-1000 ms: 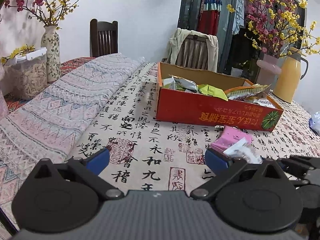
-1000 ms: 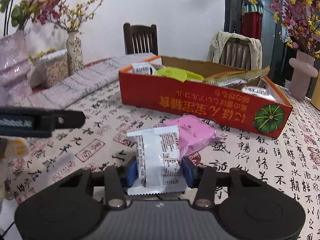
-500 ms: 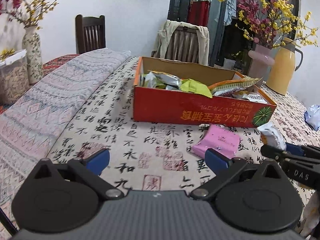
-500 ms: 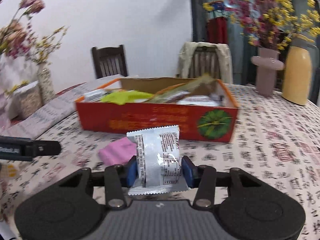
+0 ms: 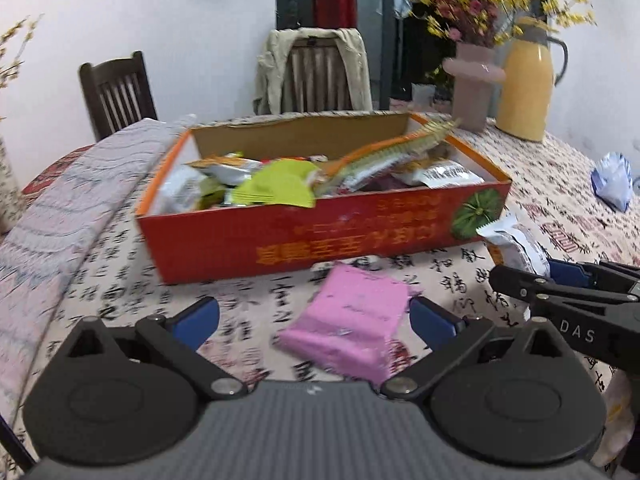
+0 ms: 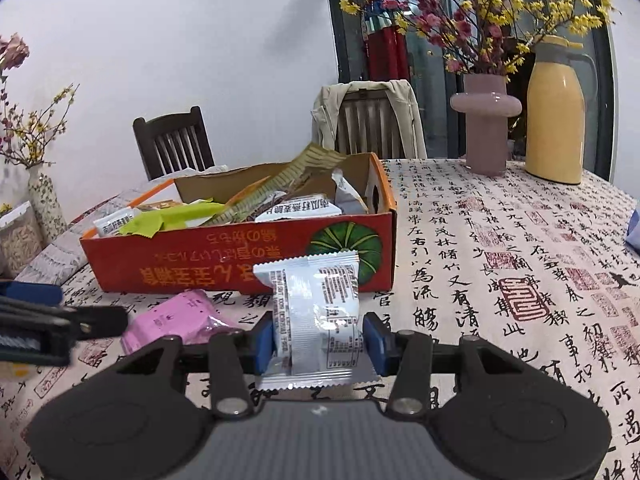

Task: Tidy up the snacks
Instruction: 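Grasp the white sachet with the right gripper while the left gripper grasps the pink packet, then carry the pink packet and white sachet over the box and release both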

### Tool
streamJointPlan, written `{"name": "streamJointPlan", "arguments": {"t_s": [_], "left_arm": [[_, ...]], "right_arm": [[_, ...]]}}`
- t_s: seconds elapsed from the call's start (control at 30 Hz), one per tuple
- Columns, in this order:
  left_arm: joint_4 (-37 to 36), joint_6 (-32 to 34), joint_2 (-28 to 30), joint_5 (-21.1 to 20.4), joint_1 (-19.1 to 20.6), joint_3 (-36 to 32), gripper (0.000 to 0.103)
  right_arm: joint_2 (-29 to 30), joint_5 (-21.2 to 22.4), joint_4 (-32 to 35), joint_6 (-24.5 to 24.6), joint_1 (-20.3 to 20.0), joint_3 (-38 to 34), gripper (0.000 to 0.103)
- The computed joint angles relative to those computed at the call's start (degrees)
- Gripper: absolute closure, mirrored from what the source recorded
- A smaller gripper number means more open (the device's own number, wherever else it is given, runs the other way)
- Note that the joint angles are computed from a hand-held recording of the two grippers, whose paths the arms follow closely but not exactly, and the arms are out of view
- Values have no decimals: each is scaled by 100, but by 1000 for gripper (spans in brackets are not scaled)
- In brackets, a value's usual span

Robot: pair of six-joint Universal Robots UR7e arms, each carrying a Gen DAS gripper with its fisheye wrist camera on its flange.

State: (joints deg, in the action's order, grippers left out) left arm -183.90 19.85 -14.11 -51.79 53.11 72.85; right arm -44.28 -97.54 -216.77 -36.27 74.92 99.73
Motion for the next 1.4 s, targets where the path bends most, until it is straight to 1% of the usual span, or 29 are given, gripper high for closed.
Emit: {"name": "streamJointPlan", "arguments": {"t_s": [0.13, 0.23, 0.33, 0.43, 0.47, 0.6, 0.67, 0.77, 0.87, 1.0, 1.17, 1.4], "left_arm": [[398, -68, 248, 133, -30, -392, 0], [556, -126, 347, 159, -28, -556, 0], [754, -236, 428, 192, -18, -715, 3], [1011, -383, 478, 190, 5, -857, 8], [1082, -426, 473, 184, 8, -874, 12], [1414, -677, 456, 54, 53, -961, 19], [1473, -720, 458, 35, 65, -984, 27], [1426, -698, 444, -30, 71, -955, 34], [1377, -670, 432, -36, 60, -920, 38], [1265, -648, 384, -64, 55, -822, 40], [1045, -613, 279, -106, 41, -619, 40], [450, -380, 24, -212, -24, -173, 40]], "right_arm": [[-28, 47, 66, 171, -52, 4, 57], [-22, 65, 87, 210, -58, 11, 57], [-40, 106, 117, 287, -81, 21, 57], [-59, 146, 167, 347, -100, 30, 57], [-61, 158, 171, 345, -102, 35, 57], [-72, 198, 201, 339, -109, 46, 57], [-75, 209, 220, 337, -111, 45, 57], [-78, 208, 239, 335, -110, 46, 57], [-75, 198, 247, 332, -108, 44, 57], [-74, 195, 250, 330, -106, 40, 57], [-61, 208, 190, 295, -106, 50, 57], [-37, 252, -103, 89, -70, 133, 57]]}}
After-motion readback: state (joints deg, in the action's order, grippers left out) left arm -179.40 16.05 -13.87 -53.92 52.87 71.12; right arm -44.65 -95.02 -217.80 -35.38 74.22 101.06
